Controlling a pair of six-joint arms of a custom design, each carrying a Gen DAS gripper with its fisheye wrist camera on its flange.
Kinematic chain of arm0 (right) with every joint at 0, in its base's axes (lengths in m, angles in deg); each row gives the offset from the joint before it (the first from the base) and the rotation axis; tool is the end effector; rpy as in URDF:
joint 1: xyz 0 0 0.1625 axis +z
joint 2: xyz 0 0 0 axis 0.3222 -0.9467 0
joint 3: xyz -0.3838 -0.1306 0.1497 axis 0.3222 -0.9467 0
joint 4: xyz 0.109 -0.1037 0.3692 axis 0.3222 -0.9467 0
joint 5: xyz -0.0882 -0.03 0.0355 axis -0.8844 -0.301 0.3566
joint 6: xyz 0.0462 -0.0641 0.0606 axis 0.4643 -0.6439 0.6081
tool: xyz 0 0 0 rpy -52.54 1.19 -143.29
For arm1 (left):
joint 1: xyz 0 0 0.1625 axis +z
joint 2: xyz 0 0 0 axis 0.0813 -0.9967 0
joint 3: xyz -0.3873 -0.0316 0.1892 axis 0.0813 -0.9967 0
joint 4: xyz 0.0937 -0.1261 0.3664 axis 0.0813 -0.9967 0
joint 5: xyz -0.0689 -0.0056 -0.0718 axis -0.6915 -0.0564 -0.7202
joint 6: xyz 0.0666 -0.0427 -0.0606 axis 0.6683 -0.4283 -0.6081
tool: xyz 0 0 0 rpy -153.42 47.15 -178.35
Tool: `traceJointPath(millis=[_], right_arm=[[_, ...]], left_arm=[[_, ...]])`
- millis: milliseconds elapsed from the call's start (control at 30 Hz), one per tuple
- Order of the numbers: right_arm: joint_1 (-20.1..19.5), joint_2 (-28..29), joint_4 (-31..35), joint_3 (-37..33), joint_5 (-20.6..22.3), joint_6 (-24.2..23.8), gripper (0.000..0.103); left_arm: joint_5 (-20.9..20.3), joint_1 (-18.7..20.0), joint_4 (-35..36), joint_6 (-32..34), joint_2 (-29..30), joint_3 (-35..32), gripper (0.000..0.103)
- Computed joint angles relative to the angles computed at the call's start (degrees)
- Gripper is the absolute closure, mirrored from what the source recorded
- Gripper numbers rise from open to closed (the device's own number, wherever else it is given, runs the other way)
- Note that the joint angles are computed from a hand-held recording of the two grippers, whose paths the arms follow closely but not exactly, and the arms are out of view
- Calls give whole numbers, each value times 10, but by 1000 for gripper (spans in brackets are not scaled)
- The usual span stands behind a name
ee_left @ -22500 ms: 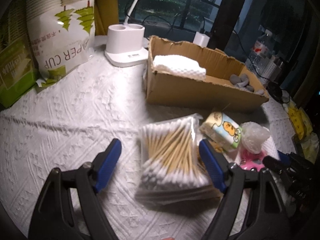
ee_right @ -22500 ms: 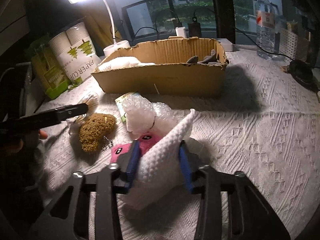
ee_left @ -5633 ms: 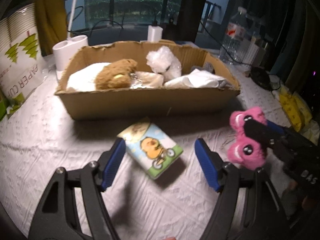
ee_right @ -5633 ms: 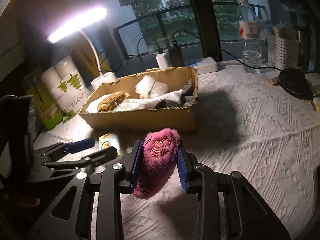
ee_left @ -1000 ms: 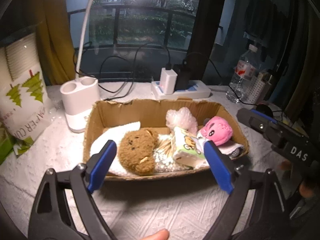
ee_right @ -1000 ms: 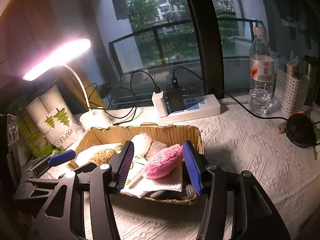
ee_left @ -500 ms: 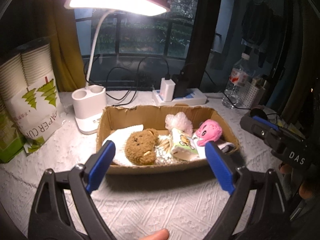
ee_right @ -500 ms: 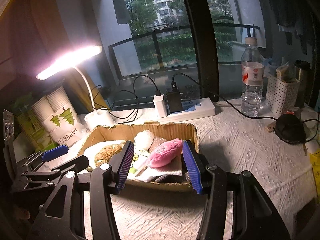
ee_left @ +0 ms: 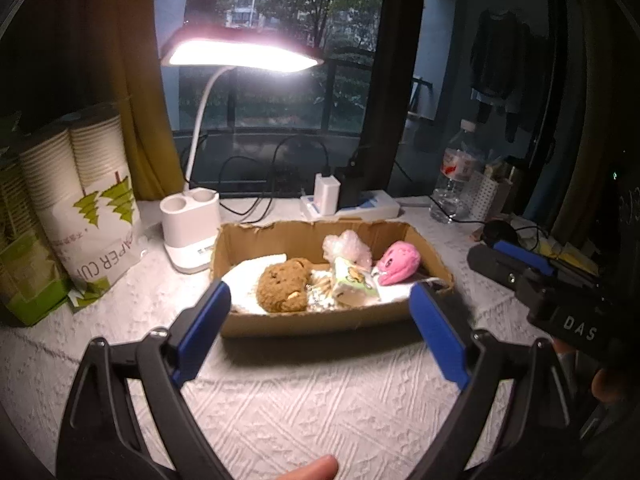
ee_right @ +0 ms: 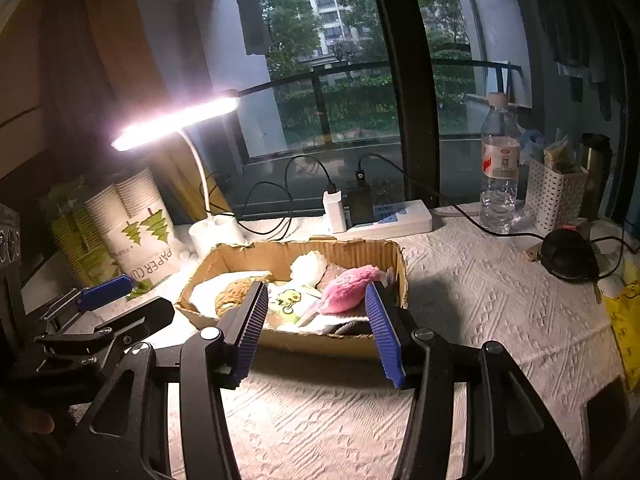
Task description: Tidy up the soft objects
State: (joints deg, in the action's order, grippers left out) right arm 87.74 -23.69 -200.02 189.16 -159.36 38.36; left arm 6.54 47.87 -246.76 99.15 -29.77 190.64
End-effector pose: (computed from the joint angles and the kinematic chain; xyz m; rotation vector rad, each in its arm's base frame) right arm 0.2526 -0.5507 0.1552 0.5036 -2.3057 1.1907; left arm -0.1956 -0.5690 0.2021 0.7729 2.3928 -1.0603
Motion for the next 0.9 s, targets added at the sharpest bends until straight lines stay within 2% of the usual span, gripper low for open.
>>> traceJointPath(millis=[500,533,600,900], right_arm=[[37,-3,-58,43,-27,-7,49],[42,-2,-65,45,-33,-10,49],[51,0,-81,46,-46,-18,40],[92,-3,-127,54,-86,-51,37]], left_arm=[[25,-25,-30,0,-54,71,11],[30,-28,-34,0,-57,75,11],[38,-35,-39,0,-66,83,11],[70,-70,-43,-2,-102,112,11]])
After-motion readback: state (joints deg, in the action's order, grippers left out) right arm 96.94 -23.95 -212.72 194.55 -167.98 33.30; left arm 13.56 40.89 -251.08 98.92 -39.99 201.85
